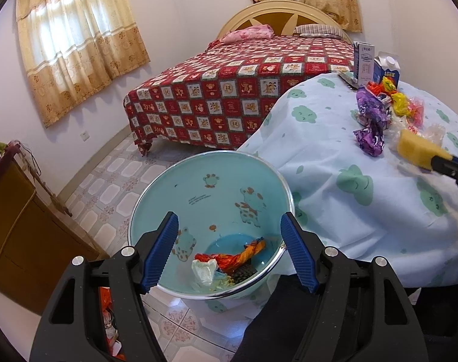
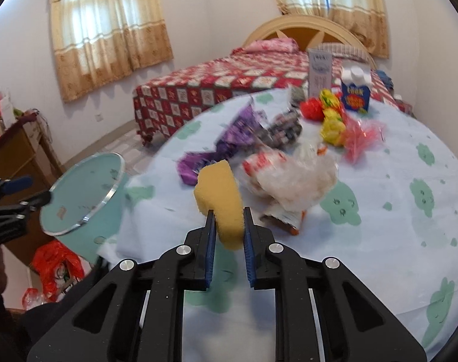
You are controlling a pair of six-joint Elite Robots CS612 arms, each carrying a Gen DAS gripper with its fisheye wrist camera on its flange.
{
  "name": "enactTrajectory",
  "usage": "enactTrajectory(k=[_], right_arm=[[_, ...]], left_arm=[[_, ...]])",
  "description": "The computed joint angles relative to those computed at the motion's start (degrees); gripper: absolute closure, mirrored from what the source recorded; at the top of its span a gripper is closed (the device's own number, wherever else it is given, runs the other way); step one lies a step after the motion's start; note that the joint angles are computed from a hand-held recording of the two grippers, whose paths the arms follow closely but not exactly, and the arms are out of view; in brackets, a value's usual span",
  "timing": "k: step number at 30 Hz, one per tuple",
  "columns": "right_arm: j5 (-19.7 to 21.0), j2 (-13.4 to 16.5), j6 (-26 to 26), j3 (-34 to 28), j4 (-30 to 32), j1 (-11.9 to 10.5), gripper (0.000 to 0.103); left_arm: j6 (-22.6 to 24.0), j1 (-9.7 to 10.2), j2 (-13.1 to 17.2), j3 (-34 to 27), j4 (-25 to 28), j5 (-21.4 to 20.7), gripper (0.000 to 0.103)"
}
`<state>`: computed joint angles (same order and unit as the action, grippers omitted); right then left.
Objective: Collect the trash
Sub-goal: 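Grasp the purple candy wrapper with the left tool while the right tool holds the sponge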
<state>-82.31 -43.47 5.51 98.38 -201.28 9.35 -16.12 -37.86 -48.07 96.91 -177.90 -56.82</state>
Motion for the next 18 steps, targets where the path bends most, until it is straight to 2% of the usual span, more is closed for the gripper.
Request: enactTrajectory(k=[2,8,12,18], right_arm=[[-0.8,-0.3,0.6,0.3,-1.9,0.0,0.086],[-7.3,-1.7,5.1,1.9,-6.7,-1.4,0.086],[-10.8,-1.8,6.7,1.9,-5.7,-2.9,0.086],[-13.0,-0.9,8.5,1.3,-4.2,-5.1,0.085]], left_arm=[[0.7,-0.26,0.2,-0.4,-0.7,0.4,0.034],[2.0,-1.16,2.3,-5.3,0.0,-0.1,0.034],[3.1,-1.92,4.7,-9.9,1.4,-1.4,0.034],[3.6,-2.71,8.7,-16.9,5.7,-2.9,0.034]])
